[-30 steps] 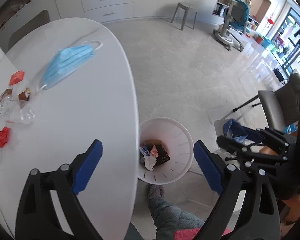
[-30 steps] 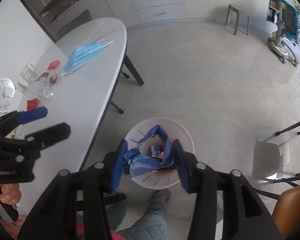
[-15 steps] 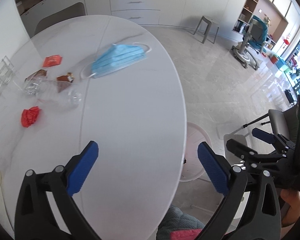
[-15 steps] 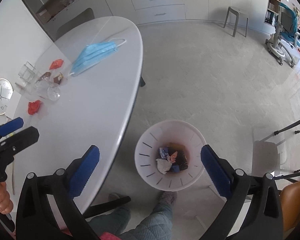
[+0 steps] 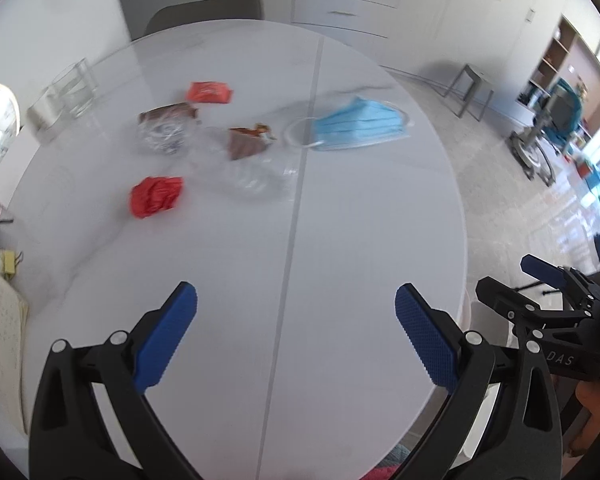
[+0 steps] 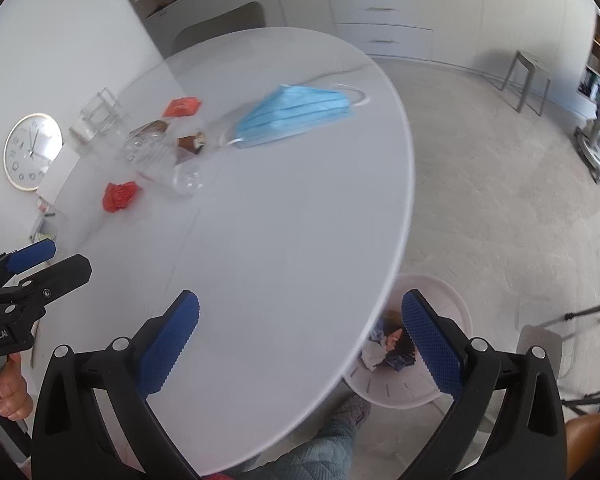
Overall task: Collect trash
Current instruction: 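Move both tools back over the table toward the red paper and bottle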
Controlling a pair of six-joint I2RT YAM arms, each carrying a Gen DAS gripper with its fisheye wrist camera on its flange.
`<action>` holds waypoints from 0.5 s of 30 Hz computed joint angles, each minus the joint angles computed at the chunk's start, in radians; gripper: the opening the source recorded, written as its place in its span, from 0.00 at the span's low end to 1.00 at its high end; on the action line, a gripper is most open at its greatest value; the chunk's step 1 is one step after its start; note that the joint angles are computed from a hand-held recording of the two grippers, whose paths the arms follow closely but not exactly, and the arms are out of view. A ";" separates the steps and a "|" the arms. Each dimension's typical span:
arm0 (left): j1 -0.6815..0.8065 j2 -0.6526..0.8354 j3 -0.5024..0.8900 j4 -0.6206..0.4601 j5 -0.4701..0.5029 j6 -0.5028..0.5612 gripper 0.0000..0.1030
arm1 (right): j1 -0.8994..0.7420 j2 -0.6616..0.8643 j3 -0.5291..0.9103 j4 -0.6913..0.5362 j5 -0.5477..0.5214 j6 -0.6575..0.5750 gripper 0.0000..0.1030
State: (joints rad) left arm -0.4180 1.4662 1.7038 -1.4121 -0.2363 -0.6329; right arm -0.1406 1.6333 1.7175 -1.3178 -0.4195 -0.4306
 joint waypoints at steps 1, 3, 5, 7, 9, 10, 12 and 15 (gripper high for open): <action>0.037 -0.024 -0.023 0.003 0.010 0.011 0.92 | 0.030 0.002 0.005 0.004 0.003 0.011 0.98; 0.099 -0.055 -0.055 0.009 0.026 0.031 0.92 | 0.079 0.011 0.019 0.010 0.011 0.028 0.98; 0.172 -0.090 -0.090 0.024 0.048 0.054 0.92 | 0.134 0.028 0.038 0.017 0.020 0.046 0.98; 0.255 -0.108 -0.115 0.041 0.073 0.082 0.92 | 0.192 0.056 0.069 0.021 0.029 0.058 0.98; 0.328 -0.106 -0.128 0.059 0.102 0.107 0.92 | 0.240 0.085 0.102 0.025 0.039 0.064 0.98; 0.359 -0.105 -0.135 0.069 0.115 0.117 0.92 | 0.264 0.102 0.120 0.028 0.041 0.063 0.98; 0.427 -0.091 -0.143 0.091 0.141 0.138 0.92 | 0.303 0.132 0.152 0.029 0.044 0.063 0.98; 0.521 -0.051 -0.152 0.136 0.181 0.164 0.92 | 0.355 0.215 0.240 0.017 0.042 0.056 0.98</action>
